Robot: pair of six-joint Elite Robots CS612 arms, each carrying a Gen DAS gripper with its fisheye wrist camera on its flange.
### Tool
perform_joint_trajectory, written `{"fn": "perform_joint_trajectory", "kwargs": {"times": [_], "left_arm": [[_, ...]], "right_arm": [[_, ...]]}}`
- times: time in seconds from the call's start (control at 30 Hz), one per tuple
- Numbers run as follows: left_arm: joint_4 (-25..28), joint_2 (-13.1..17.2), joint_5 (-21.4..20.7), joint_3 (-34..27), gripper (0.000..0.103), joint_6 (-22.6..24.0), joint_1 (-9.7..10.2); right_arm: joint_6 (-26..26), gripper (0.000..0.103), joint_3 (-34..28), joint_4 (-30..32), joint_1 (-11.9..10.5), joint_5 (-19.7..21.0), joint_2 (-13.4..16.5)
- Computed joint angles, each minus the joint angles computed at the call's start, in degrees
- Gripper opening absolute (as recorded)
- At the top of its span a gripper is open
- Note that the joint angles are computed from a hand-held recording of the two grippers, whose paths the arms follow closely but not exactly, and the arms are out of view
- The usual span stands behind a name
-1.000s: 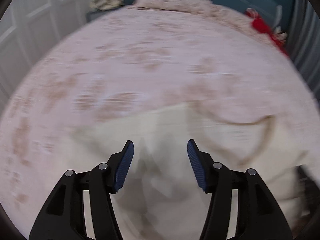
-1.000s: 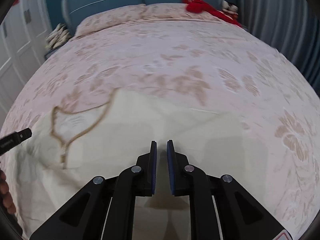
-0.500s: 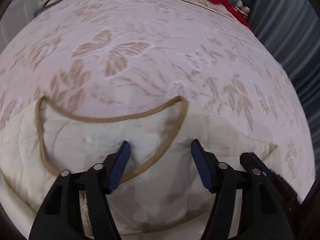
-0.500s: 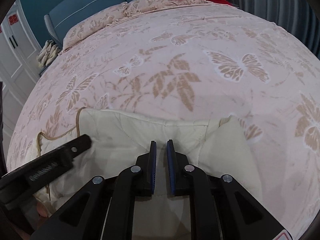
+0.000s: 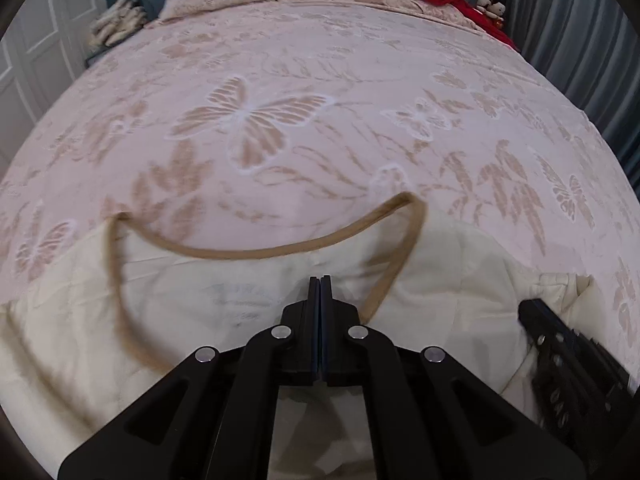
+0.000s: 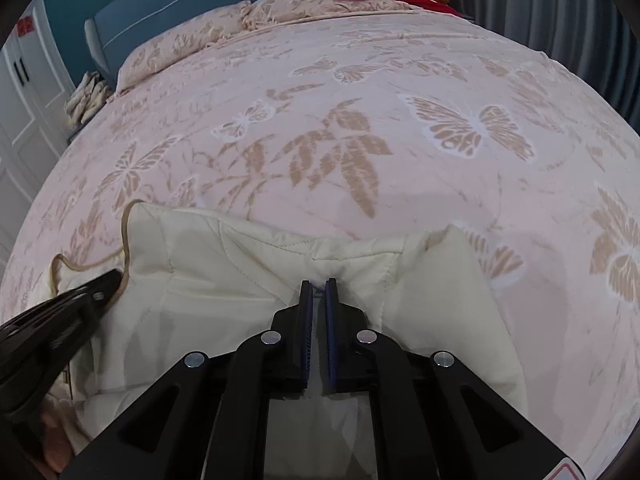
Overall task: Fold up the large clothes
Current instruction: 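Lift the hem with both grippers and fold it toward the collar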
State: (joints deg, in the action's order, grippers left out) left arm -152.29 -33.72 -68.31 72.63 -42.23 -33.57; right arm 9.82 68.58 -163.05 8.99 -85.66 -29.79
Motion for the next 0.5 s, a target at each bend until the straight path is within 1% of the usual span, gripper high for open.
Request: {"fn": "perform_joint_trajectory", "kwargs": {"times": [0.03,0.07,0.1,0.13,0.17,0.2,0.23,0.27,0.3,0.37,0.43,0.5], "left_arm": [[-0.7,-1.1,1.3,1.9,0.001,-0.7,-0.08],[-1.3,-2.0,1.8,3.3,0.002,-1.0,-0.03],[-1.7,-3.0,2.8,4.9,0.002,-1.5,0.04],[-2.4,-4.4,4.7,7.2,0.002,-1.8,0.2],[-2.6,-5.2,5.8,8.5,0.002,-2.0,0.37],[-2.6,-6.0,6.8,9.8,0.002,-2.5,0.57],[-2.2,-6.9,7.6,11.1,0.002,-2.9,1.08],[-1.7,-7.2,7.7,11.4,0.002,-3.1,1.47],[-0.5,-7.3,7.8,11.4,0.002,-3.3,1.88],[1.4,-7.2,6.7,11.2,0.002,-3.3,2.56],[3.3,-6.5,6.3,10.5,0.002,-2.7,2.68],[4.2,-5.9,6.6,9.9,0.002,-2.6,2.67]], "right_arm": [[0.2,0.003,-0.1,0.7,-0.1,0.5,-0.2],[0.8,0.001,0.0,1.3,-0.1,-0.7,-0.6],[1.3,0.006,0.3,1.3,0.3,-3.3,-1.0],[1.6,0.012,1.1,0.1,0.7,-5.5,-1.8],[1.7,0.017,2.1,-2.2,1.0,-5.3,-2.6],[1.3,0.016,2.7,-3.4,1.0,-2.8,-3.1],[-0.2,0.016,3.0,-4.4,1.3,0.6,-3.6],[-2.0,0.016,2.5,-4.1,1.9,2.2,-3.5],[-3.2,0.015,2.0,-3.4,2.3,3.3,-3.3],[-5.7,0.013,-0.5,0.3,3.5,6.5,-2.1],[-7.6,0.011,-2.7,3.1,4.6,5.9,-0.7],[-9.1,0.01,-4.2,5.2,5.3,5.5,0.4]]}}
